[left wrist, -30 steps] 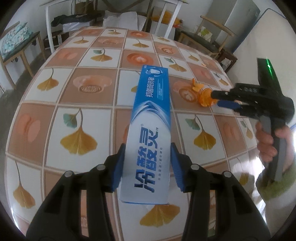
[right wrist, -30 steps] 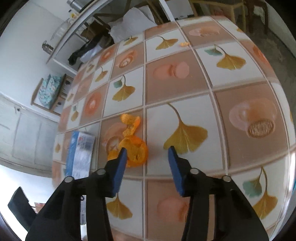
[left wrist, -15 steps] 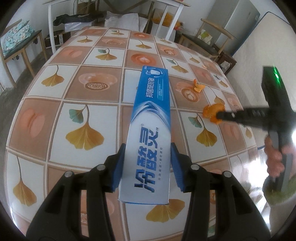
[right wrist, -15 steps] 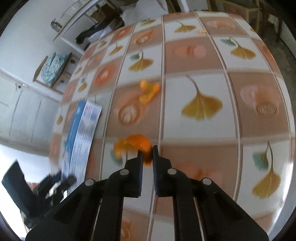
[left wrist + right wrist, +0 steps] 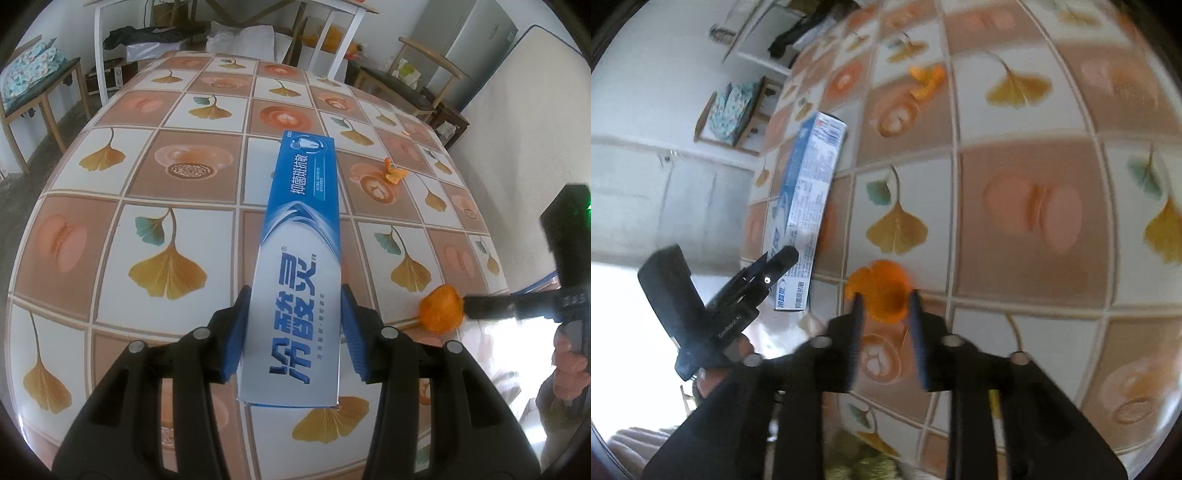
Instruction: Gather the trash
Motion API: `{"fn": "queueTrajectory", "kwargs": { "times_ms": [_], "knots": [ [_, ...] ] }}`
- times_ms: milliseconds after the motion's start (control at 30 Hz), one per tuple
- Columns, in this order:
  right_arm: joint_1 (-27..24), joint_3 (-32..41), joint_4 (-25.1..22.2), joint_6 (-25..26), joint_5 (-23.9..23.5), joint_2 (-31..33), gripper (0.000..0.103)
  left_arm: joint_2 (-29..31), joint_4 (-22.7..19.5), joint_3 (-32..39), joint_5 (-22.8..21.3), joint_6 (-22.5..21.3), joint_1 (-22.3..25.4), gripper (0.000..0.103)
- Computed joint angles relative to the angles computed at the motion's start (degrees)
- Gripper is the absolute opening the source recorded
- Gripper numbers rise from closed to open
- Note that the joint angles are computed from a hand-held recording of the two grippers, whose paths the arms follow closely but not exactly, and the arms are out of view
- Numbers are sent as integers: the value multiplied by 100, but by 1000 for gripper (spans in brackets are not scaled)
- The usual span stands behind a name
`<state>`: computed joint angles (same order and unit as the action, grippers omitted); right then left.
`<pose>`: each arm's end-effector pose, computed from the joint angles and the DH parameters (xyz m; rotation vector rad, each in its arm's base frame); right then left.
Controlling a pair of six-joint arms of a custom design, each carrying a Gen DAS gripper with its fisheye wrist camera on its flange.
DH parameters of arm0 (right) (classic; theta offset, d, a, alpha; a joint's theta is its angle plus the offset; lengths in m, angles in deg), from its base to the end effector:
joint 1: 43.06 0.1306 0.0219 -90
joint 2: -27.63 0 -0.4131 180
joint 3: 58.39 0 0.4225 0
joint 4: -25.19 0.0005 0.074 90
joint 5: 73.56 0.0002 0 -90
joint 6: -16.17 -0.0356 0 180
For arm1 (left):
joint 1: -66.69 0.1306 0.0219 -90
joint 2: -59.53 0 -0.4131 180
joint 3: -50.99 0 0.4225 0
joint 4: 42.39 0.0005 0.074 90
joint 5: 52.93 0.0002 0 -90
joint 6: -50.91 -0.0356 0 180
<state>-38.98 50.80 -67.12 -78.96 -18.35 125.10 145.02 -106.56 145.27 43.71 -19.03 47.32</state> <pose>0.5033 0.0558 0.5241 -0.0480 2.8897 0.9213 0.4408 -0.1599 0.5169 0.0311 2.5806 -0.4122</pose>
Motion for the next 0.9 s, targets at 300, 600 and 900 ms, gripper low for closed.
{"fn": "queueTrajectory", "kwargs": {
  "times_ms": [300, 600, 900],
  "knots": [
    [-30, 1128, 784, -548, 579, 782, 45, 15, 7, -2, 56, -16, 5, 45],
    [60, 1851, 963, -1132, 1123, 1685, 32, 33, -2, 5, 126, -56, 28, 45],
    [80, 1624, 1213, -1293, 1229, 1601, 4, 26, -2, -4, 146, -71, 35, 45]
  ]
}}
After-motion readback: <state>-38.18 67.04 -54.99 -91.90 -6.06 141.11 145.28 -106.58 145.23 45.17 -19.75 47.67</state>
